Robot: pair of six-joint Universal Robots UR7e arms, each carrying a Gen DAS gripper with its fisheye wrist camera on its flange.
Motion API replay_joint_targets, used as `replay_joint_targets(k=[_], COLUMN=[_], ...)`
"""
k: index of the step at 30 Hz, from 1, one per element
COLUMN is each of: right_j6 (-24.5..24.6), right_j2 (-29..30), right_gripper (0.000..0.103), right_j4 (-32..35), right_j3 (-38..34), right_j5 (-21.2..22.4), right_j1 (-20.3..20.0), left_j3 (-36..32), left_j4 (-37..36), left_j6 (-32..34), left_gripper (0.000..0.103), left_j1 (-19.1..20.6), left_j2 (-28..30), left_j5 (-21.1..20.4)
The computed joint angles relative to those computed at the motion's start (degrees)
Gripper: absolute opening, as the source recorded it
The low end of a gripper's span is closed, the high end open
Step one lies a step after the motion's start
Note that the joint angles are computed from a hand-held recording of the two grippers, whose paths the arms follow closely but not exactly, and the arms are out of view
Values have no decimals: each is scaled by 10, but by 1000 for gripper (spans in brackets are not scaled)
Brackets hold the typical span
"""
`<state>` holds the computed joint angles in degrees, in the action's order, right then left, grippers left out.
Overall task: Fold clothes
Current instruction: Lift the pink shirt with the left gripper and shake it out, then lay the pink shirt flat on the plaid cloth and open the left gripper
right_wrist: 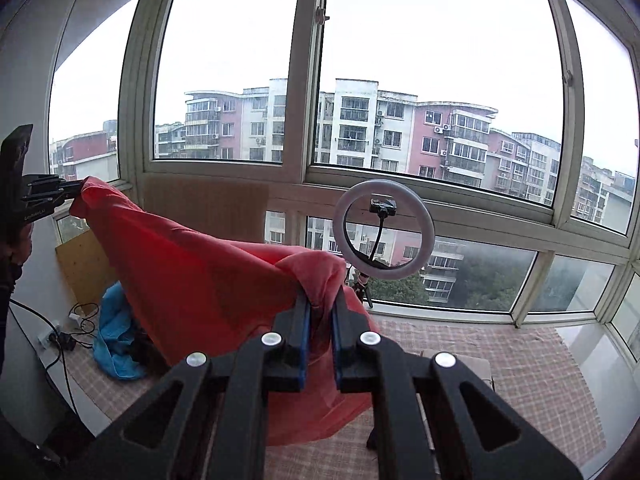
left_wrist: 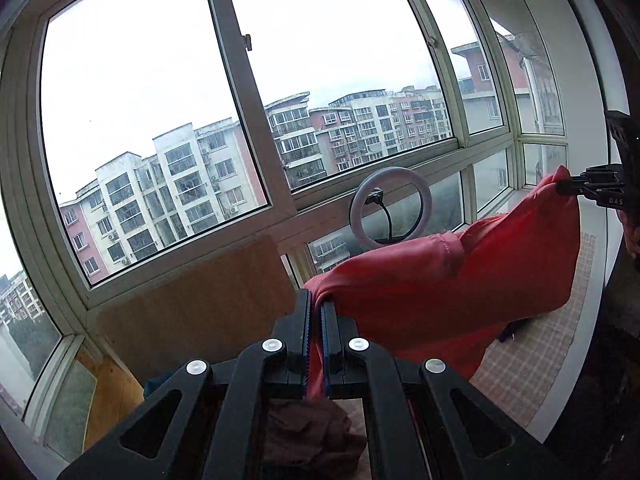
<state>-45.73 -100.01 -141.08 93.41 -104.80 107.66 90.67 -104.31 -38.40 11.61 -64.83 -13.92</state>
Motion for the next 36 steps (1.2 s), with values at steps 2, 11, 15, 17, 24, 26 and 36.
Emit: replay_joint_targets(k=[2,11,15,17,24,26,36], right_j6=[5,14,-2,-4,48,32,15], right_j2=[-15,15,134,223,429,397,129], right_gripper=[8,6,5,5,15,42,47], right_j4=[29,38,-29,-75,-22,-39,43], right_j3=[2,10,-36,-90,-287,-238,39], right_j5=[-1,-8,-49,-83,-191,-152,-17], right_j1=[13,-52,-98,-111,-143,-159,-252], left_j3=[-4,-8,-56,-124,-265,-200,123], left_j4=[36,-29,-64,-34,38,-48,-41], left_j6=[-23,21,46,3,-107,-55,-93], left_gripper=[4,4,4,4,10,10,24], left_j1=[-11,71,162,219,337,332,208], left_j2=[-6,31,111,171,282,256,35], left_j5=[4,-75,-84,-88,-144,-159,-215])
